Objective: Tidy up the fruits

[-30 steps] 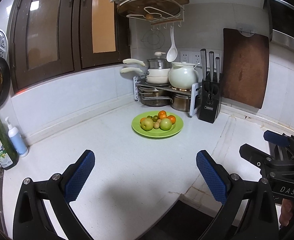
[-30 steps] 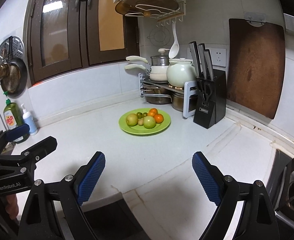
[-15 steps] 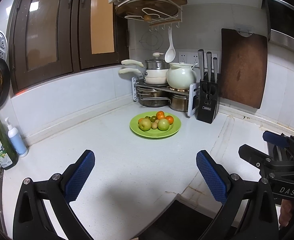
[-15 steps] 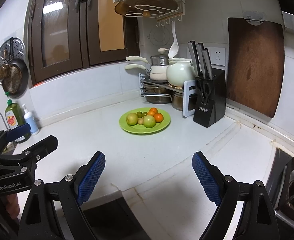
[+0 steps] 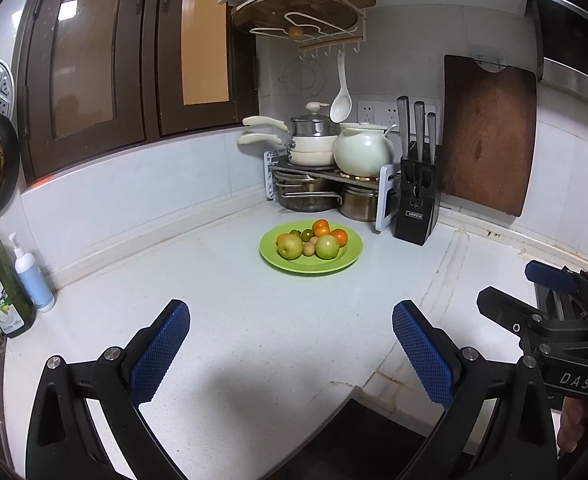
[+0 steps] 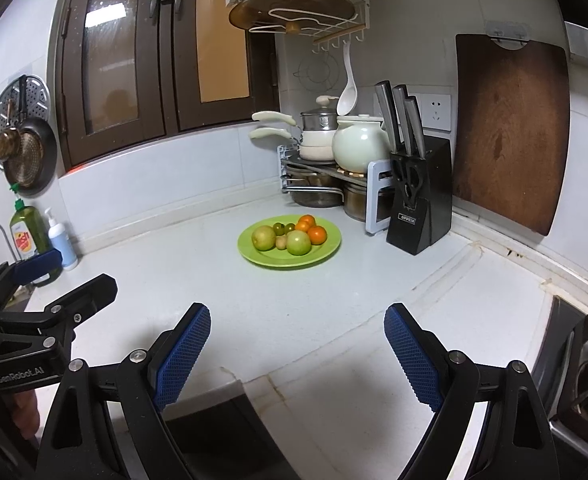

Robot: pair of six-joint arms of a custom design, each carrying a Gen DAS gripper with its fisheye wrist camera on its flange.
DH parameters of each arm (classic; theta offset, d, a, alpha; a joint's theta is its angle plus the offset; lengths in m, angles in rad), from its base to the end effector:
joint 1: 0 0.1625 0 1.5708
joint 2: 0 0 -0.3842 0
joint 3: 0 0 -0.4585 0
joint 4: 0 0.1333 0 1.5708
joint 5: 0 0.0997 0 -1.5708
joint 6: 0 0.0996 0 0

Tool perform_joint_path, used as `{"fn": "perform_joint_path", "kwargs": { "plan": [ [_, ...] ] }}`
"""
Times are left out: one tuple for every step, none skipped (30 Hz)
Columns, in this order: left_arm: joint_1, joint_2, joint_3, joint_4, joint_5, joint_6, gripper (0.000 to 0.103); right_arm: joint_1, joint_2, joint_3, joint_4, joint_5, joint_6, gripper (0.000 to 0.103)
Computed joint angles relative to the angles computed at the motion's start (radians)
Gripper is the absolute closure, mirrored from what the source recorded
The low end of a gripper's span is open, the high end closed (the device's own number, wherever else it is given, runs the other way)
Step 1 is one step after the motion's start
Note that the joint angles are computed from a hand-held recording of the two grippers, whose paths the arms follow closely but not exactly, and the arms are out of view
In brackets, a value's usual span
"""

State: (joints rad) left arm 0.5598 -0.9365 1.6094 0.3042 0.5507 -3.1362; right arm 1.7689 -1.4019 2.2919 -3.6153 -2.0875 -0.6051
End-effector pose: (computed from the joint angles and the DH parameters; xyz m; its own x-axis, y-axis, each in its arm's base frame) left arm -0.3356 -0.4678 0.0872 -0.6780 0.1926 -0.7093 0.7060 0.4391 -0.5556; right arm 0.1755 -0.4469 0.2411 -0.7290 -0.0019 0.6846 -0.6009 0.4807 -0.6386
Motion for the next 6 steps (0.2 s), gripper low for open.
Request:
{"fn": "perform_joint_path", "kwargs": {
  "plan": [
    [0.002, 0.000, 0.000, -0.001, 0.001, 0.000, 0.000, 0.000, 0.001, -0.002, 0.001, -0.001, 0.000, 0.014],
    [0.003, 0.000, 0.000, -0.001, 0.003, 0.001, 0.000, 0.000, 0.001, -0.002, 0.003, -0.001, -0.001, 0.014],
    [0.004, 0.000, -0.001, -0.001, 0.003, 0.000, 0.000, 0.000, 0.001, -0.002, 0.004, 0.000, -0.001, 0.014],
    [0.004, 0.001, -0.002, 0.000, 0.004, 0.001, 0.000, -0.001, 0.001, -0.002, 0.005, 0.001, -0.002, 0.014],
    [0.006, 0.001, -0.003, 0.001, 0.006, 0.000, 0.000, -0.001, 0.002, -0.003, 0.006, 0.001, -0.002, 0.014],
    [0.005, 0.002, -0.003, 0.000, 0.002, -0.001, 0.000, -0.001, 0.002, -0.003, 0.007, 0.001, -0.001, 0.014]
  ]
}}
